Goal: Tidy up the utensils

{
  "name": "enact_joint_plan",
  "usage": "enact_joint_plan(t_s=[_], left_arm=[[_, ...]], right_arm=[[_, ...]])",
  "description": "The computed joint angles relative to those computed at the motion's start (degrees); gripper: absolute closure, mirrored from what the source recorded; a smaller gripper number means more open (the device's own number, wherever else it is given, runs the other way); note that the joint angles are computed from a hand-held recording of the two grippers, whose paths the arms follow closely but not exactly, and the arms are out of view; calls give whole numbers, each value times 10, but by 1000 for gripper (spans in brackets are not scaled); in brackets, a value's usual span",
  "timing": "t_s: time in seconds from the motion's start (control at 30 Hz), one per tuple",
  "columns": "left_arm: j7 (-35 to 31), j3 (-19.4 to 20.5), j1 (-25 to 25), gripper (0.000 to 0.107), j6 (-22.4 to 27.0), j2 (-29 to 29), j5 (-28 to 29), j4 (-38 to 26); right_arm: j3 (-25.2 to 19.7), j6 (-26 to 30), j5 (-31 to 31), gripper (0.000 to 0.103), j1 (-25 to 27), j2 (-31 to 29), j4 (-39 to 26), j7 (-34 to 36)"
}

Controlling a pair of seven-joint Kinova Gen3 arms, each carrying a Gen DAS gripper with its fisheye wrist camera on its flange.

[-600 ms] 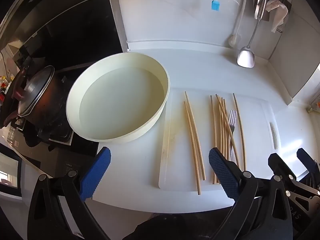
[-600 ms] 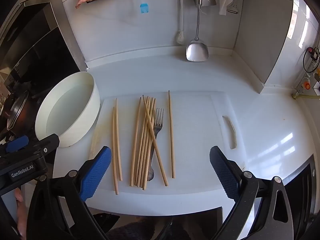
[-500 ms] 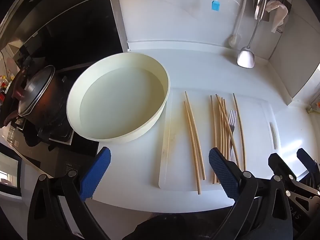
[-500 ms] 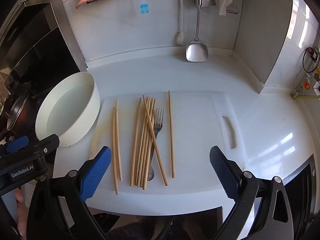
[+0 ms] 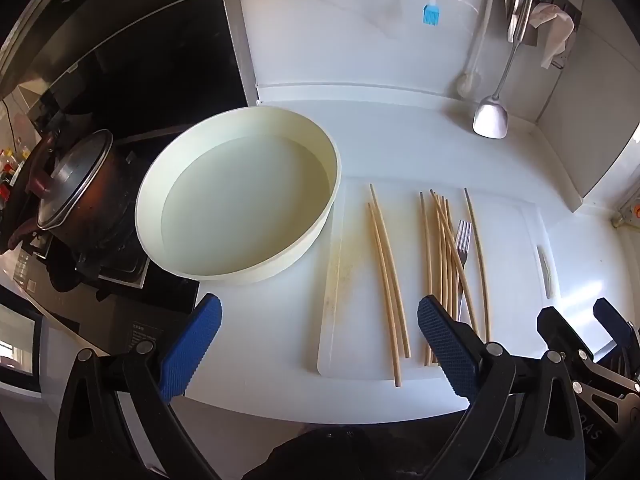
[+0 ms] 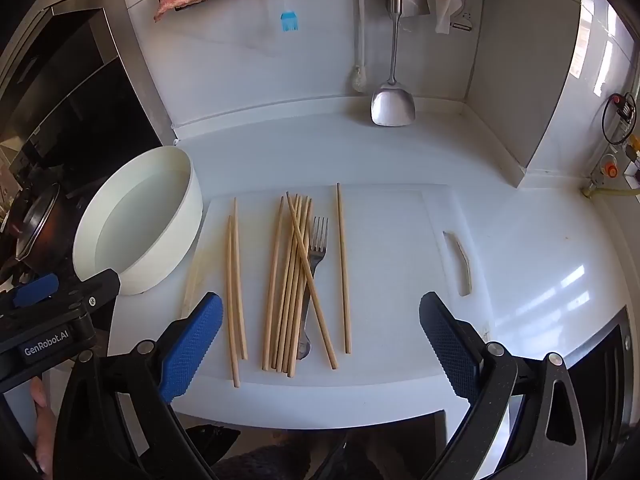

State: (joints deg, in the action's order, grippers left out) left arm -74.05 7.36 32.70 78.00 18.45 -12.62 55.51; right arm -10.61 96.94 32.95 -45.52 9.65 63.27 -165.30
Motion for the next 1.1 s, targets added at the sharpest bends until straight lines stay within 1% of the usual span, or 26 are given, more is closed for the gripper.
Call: enact_joint_plan(t_s=[0.3,0.4,1.1], left_arm=[[5,2,4,11,-7,-6,-4,12],[-1,1,-2,11,5,2,1,-6],[0,-1,-1,11,1,0,1,-2]], right_arm=[[-2,-2,2,9,-1,-2,5,-5],[-2,-2,1,9,-1,-3,5,-5],[-6,-5,1,9,-2,-5,11,-13]])
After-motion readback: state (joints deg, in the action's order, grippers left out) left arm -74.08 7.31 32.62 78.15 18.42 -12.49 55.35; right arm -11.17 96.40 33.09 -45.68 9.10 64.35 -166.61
